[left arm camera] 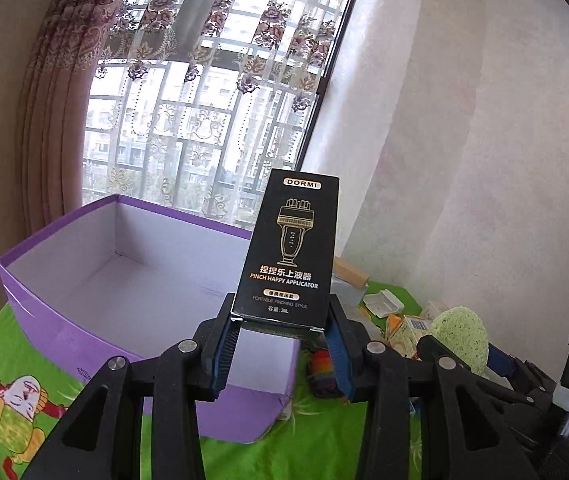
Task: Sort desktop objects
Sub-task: 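Carry both items into the purple box and open both grippers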
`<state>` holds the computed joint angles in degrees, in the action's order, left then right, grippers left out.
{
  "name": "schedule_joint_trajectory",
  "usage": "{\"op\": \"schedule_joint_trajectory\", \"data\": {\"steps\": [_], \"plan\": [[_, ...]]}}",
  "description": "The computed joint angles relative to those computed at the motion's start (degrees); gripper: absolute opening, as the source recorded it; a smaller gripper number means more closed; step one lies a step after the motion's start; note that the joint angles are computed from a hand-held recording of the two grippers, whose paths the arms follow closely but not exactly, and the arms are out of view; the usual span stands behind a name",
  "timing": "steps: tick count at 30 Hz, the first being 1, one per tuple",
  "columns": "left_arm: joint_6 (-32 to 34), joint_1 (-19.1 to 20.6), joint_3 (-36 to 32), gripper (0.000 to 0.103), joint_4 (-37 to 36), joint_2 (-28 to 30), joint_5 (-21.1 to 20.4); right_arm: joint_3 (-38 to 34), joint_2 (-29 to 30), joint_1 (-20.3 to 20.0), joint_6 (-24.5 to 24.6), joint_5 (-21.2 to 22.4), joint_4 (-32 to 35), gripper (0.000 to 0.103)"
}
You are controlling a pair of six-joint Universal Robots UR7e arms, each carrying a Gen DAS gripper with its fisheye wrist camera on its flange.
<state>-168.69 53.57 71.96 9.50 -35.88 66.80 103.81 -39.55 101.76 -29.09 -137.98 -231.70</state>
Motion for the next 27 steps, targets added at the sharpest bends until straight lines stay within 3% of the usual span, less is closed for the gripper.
{"op": "schedule_joint_trajectory", "data": {"steps": [5, 16, 17, 20, 22, 25, 27], "plan": [[2.29, 2.17, -4.44, 0.042, 2.39, 0.16, -2.61, -5.47, 2.65, 0.7, 1.54, 4.89, 7.47, 0.083], [4.68, 6.04, -12.83, 0.043, 7.02, 2.43, -6.53, -15.75, 8.24, 0.44, 4.99, 9.09, 21.6, 0.083], [4.65, 6.32, -14.23, 0.044, 8.35, 3.21, -6.97, -16.26, 8.57, 0.41, 5.39, 8.65, 22.7, 0.083], [3.72, 7.04, -17.43, 0.062, 11.81, 4.94, -8.35, -16.74, 8.99, 0.23, 6.24, 6.9, 23.03, 0.09], [4.21, 7.29, -17.66, 0.062, 12.2, 5.14, -9.34, -16.64, 9.18, 0.45, 5.68, 5.59, 20.64, 0.097], [5.46, 7.55, -18.01, 0.063, 12.13, 5.26, -11.75, -16.66, 9.52, 0.85, 3.99, 3.54, 17.84, 0.099], [6.23, 7.97, -18.99, 0.063, 12.47, 5.71, -12.51, -17.07, 9.51, 0.71, 5.99, 1.59, 18.45, 0.1]]}}
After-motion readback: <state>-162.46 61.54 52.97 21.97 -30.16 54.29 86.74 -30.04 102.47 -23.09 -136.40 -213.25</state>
